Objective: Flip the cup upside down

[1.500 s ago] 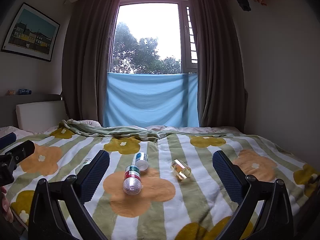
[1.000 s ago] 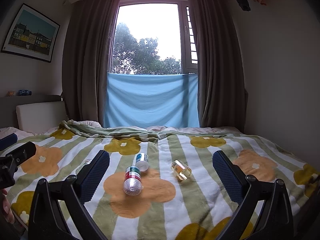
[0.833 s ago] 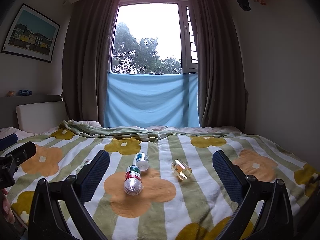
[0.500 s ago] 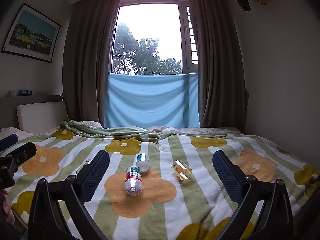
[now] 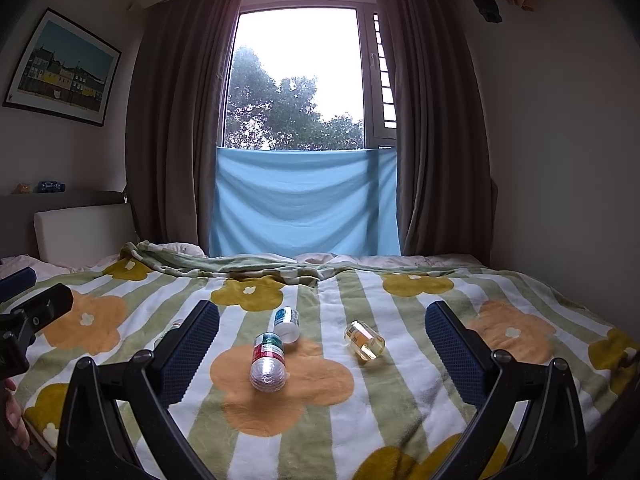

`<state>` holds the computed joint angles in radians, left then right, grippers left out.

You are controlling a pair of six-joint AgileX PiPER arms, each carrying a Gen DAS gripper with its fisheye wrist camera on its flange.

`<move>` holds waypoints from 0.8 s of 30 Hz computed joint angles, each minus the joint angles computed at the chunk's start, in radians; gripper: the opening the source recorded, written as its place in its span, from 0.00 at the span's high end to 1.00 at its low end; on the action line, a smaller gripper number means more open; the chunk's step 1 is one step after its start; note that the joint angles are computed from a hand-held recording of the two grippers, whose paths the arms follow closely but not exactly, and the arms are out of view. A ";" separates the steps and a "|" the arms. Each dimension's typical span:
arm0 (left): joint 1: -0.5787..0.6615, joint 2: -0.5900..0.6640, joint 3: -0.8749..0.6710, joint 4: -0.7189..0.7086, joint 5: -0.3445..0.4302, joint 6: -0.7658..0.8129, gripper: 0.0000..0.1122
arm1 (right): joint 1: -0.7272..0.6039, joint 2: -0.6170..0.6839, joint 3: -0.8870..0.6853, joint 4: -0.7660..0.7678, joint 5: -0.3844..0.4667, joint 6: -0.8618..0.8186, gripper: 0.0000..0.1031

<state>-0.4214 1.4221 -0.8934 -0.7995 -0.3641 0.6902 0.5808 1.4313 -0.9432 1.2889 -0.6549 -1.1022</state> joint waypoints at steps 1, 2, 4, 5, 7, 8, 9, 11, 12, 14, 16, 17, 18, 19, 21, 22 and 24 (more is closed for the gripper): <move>-0.001 0.000 0.001 -0.001 -0.001 0.000 0.09 | -0.001 -0.001 0.000 0.000 0.002 0.000 0.00; -0.002 -0.001 0.002 -0.004 -0.002 0.002 0.09 | 0.000 -0.002 -0.001 0.002 0.003 -0.003 0.00; -0.002 0.001 -0.002 -0.009 0.001 0.007 0.09 | 0.000 0.000 -0.002 0.004 0.000 -0.005 0.00; -0.004 0.002 -0.004 -0.018 0.001 0.017 0.09 | -0.001 -0.001 -0.004 0.007 0.003 -0.009 0.00; -0.003 0.001 -0.004 -0.014 0.003 0.013 0.09 | -0.002 -0.001 0.001 -0.001 0.003 0.002 0.00; -0.003 0.001 -0.003 -0.010 0.002 0.008 0.09 | -0.002 -0.001 0.000 0.001 0.003 0.000 0.00; -0.004 0.002 -0.003 -0.011 0.001 0.008 0.09 | 0.000 -0.001 -0.002 0.006 0.002 -0.004 0.00; -0.005 0.002 -0.004 -0.019 0.001 0.016 0.09 | 0.001 -0.001 -0.002 0.007 0.002 -0.005 0.00; -0.005 0.001 -0.003 -0.018 0.003 0.016 0.09 | 0.000 0.000 0.000 0.003 0.002 -0.001 0.00; -0.005 0.002 -0.003 -0.023 0.007 0.020 0.09 | -0.001 -0.001 -0.003 0.007 0.007 -0.006 0.00; -0.001 0.007 -0.012 -0.035 0.022 0.031 0.09 | -0.001 0.002 -0.010 0.019 0.012 -0.018 0.00; 0.006 0.012 -0.017 -0.035 0.034 0.033 0.09 | -0.002 0.007 -0.013 0.021 0.016 -0.019 0.00; 0.014 0.022 -0.030 -0.051 0.050 0.052 0.09 | -0.004 0.012 -0.016 0.020 0.023 -0.016 0.00; 0.030 0.037 -0.050 -0.058 0.074 0.063 0.09 | -0.004 0.014 -0.013 0.017 0.027 -0.009 0.00; 0.071 0.073 -0.094 -0.037 0.129 0.040 0.09 | -0.012 0.028 -0.015 0.002 0.046 0.014 0.00; 0.096 0.094 -0.117 0.005 0.162 -0.007 0.09 | -0.017 0.038 -0.016 -0.010 0.056 0.029 0.00; 0.149 0.153 -0.190 0.036 0.236 -0.040 0.09 | -0.020 0.061 -0.022 -0.023 0.070 0.045 0.00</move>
<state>-0.2725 1.5754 -1.0831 -0.7633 -0.1277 0.6501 0.5611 1.4921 -0.9652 1.2657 -0.5851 -1.0568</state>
